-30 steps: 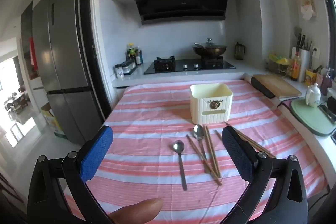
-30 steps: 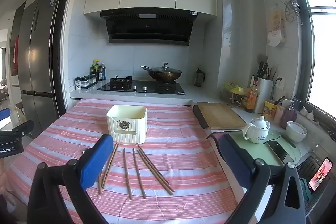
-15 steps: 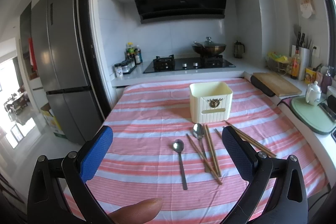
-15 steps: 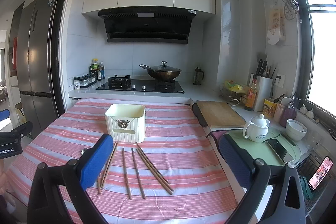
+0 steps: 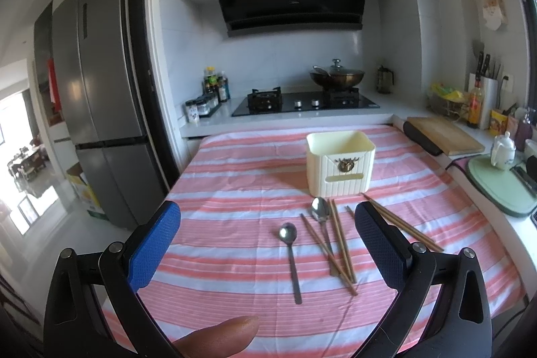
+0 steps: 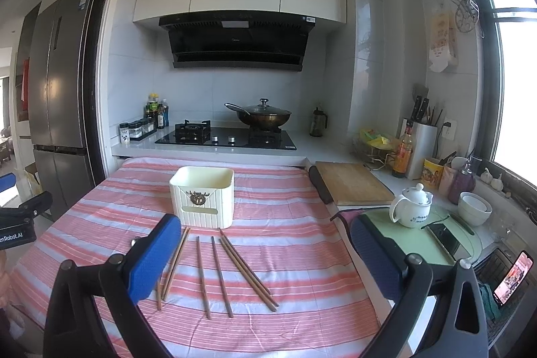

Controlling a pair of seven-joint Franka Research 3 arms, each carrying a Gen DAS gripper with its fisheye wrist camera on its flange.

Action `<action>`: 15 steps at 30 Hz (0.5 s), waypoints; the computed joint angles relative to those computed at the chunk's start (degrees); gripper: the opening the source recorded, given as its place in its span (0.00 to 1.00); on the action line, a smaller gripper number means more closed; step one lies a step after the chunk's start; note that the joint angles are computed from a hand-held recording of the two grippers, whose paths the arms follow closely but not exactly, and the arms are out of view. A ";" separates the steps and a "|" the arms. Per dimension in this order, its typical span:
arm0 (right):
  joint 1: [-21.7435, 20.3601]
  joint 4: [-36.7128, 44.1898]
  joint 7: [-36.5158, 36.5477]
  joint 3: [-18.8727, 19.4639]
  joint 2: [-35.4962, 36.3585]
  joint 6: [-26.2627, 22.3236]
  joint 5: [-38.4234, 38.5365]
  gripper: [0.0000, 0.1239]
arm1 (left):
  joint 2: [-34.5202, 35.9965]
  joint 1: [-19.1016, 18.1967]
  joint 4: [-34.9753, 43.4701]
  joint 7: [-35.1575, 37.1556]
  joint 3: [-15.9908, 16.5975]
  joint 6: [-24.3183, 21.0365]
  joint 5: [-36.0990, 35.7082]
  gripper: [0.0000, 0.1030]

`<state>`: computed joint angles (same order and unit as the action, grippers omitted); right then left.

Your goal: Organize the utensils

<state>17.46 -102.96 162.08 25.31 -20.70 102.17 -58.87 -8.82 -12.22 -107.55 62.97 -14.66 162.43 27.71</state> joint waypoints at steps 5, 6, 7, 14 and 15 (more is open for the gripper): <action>0.01 -0.48 0.22 -0.32 -0.33 0.54 0.45 0.83 | 0.28 -0.36 0.79 0.88 0.03 -0.93 -0.70 1.00; -0.05 -0.55 0.26 -0.28 -0.38 0.60 0.38 0.83 | 0.32 -0.36 0.83 0.83 0.02 -0.97 -0.69 1.00; -0.11 -0.46 0.17 -0.27 -0.33 0.61 0.40 0.83 | 0.33 -0.29 0.84 0.52 -0.10 -0.91 -0.32 1.00; -0.30 -0.33 0.21 -0.32 -0.18 0.97 0.55 0.83 | 0.37 -0.47 0.75 0.82 -0.01 -0.82 -0.36 1.00; -0.32 -0.32 0.21 -0.30 -0.16 0.95 0.51 0.83 | 0.49 -0.50 0.98 0.76 -0.14 -1.03 -0.26 1.00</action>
<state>17.14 -103.28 162.29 25.01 -20.86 103.12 -58.36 -8.33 -12.72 -106.57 63.73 -14.79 161.40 27.44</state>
